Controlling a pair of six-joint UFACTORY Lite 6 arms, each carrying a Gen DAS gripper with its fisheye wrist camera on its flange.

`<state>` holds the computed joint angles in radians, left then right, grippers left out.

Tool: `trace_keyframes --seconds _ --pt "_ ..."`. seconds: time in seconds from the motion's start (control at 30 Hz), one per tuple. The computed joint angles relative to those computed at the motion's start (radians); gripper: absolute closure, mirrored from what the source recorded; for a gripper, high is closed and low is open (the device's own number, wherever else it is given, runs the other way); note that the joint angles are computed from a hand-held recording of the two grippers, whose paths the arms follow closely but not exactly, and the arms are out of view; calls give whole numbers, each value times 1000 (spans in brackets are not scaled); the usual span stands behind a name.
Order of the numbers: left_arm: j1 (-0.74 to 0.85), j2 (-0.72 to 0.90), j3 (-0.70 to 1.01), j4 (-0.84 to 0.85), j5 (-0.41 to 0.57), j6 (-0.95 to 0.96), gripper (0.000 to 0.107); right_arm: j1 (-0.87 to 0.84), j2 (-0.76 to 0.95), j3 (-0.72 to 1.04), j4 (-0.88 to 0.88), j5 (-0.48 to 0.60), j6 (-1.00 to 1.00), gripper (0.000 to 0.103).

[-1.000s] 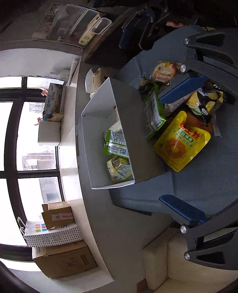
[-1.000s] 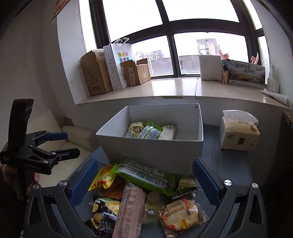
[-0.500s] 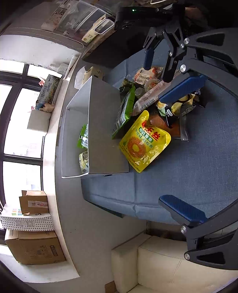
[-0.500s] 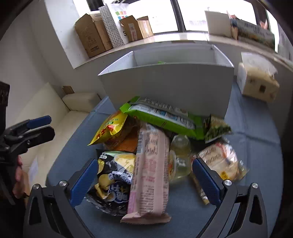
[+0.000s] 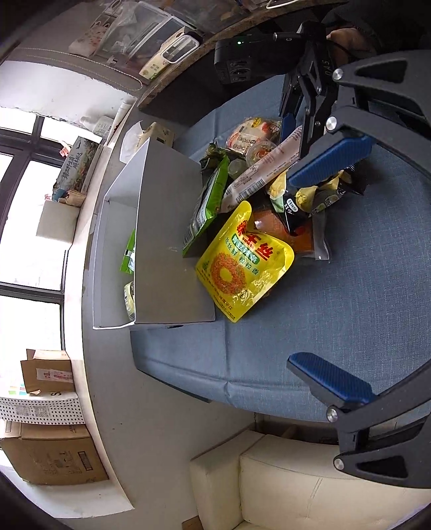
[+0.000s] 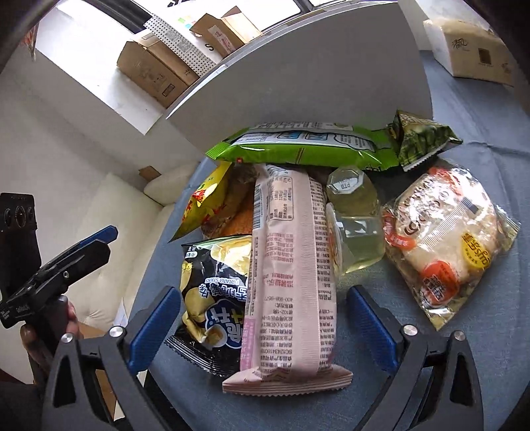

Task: Organize snacks
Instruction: 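Grasp the pink wafer pack with the right gripper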

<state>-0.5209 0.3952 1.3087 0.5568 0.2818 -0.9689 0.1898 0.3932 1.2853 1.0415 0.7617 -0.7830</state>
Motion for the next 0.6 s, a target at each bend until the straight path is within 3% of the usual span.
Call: trace_keyframes --seconds 0.07,0.1,0.13,0.37,0.43,0.6 --pt "-1 9 3 -5 6 3 5 13 10 26 -54 -11 37 25" --pt "-1 11 1 -9 5 5 5 22 9 27 -93 -29 59 41" --pt "-1 15 0 -15 3 8 5 19 12 28 -90 -25 48 47" --pt "-28 51 25 -68 17 76 5 11 -104 -95 -57 -40 -39 51" --pt "-48 53 31 -45 27 68 5 -27 -133 -116 -2 -4 -73 51" --pt "-90 107 97 -178 42 226 5 -120 -260 -164 60 64 -118 51"
